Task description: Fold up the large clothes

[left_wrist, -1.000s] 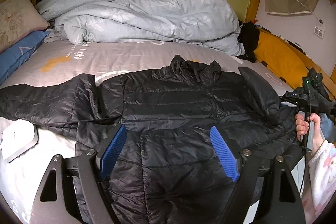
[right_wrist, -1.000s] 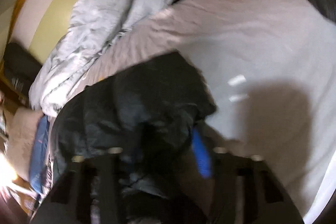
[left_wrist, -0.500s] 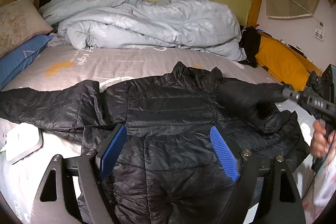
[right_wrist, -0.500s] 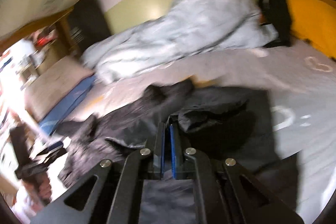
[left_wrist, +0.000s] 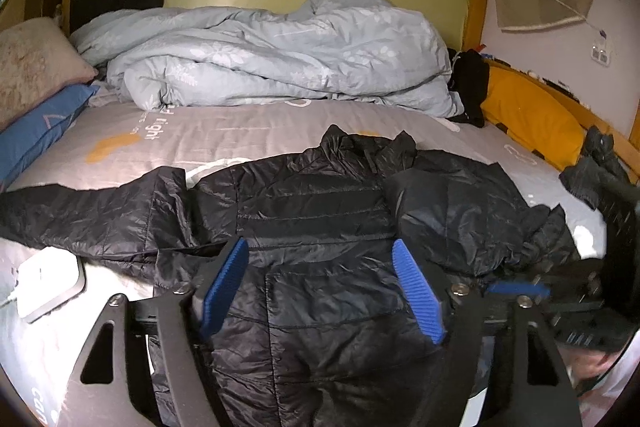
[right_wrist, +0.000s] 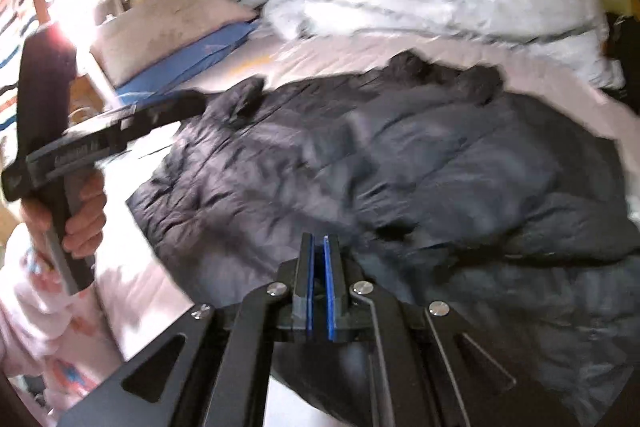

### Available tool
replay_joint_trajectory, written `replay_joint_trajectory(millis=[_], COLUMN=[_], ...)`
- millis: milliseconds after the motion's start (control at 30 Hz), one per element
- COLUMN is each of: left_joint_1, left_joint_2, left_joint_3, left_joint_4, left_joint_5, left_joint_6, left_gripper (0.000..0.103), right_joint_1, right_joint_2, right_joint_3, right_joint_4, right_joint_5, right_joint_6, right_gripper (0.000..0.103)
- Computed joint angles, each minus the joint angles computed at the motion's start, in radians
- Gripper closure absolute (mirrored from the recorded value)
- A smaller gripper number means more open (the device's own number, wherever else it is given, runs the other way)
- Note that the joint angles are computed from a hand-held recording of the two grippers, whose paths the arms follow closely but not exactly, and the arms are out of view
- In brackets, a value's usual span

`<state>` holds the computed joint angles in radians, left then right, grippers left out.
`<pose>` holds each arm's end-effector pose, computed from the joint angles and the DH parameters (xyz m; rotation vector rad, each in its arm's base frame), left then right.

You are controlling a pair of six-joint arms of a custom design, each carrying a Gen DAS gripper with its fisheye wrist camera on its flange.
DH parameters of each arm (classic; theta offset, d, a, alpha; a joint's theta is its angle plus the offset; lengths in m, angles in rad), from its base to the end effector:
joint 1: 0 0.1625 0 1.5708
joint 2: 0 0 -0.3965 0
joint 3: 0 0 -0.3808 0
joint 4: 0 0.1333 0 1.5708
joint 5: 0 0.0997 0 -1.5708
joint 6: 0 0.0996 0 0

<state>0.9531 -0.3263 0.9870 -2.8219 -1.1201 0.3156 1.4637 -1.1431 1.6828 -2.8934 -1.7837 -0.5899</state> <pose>-0.3245 -0.7618 0.0369 1.0279 2.4512 -0.8886 0.0442 -0.6389 0.3289 0.4984 -2.4927 0.8925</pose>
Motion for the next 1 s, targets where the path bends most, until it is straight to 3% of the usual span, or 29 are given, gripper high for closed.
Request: replay_joint_trajectory(millis=[67, 167, 233, 333, 400, 500, 600, 800, 900, 933, 967, 1000], left_joint_1=[-0.005, -0.013, -0.022, -0.040, -0.054, -0.075, -0.090, -0.120, -0.131, -0.129, -0.132, -0.134], left_joint_2=[-0.001, -0.004, -0.003, 0.000, 0.011, 0.051, 0.120, 0.248, 0.355, 0.392, 0.426, 0.454], left_joint_3=[0.012, 0.026, 0.033, 0.038, 0.027, -0.026, -0.125, -0.291, -0.467, -0.529, -0.574, -0.609], left_joint_4=[-0.014, -0.002, 0.004, 0.045, 0.072, 0.155, 0.270, 0.362, 0.478, 0.505, 0.491, 0.474], left_joint_5=[-0.002, -0.023, -0.032, -0.068, -0.091, -0.114, -0.140, -0.104, -0.004, 0.015, 0.070, 0.134], left_joint_6=[0.028, 0.050, 0.052, 0.054, 0.059, 0.066, 0.060, 0.006, -0.013, 0.004, 0.045, 0.070], left_gripper=[0.048, 0.056, 0.056, 0.056, 0.055, 0.048, 0.034, 0.026, 0.024, 0.033, 0.057, 0.068], right_joint_1=[0.019, 0.028, 0.027, 0.014, 0.012, -0.008, -0.015, -0.034, -0.036, -0.038, -0.041, -0.043], right_joint_2=[0.004, 0.001, -0.004, -0.021, -0.022, -0.046, -0.038, -0.055, -0.047, -0.045, -0.043, -0.041], right_joint_3=[-0.009, -0.009, -0.030, -0.052, -0.062, -0.079, -0.109, -0.126, -0.136, -0.140, -0.144, -0.149], right_joint_4=[-0.070, -0.197, -0.219, -0.237, -0.257, -0.232, -0.235, -0.203, -0.202, -0.193, -0.179, -0.162], right_joint_5=[-0.081, -0.194, -0.264, -0.308, -0.345, -0.353, -0.388, -0.404, -0.426, -0.427, -0.430, -0.432], right_joint_6=[0.007, 0.017, 0.061, 0.109, 0.113, 0.161, 0.174, 0.225, 0.212, 0.213, 0.221, 0.232], right_gripper=[0.099, 0.099, 0.099, 0.098, 0.095, 0.080, 0.072, 0.056, 0.051, 0.050, 0.050, 0.050])
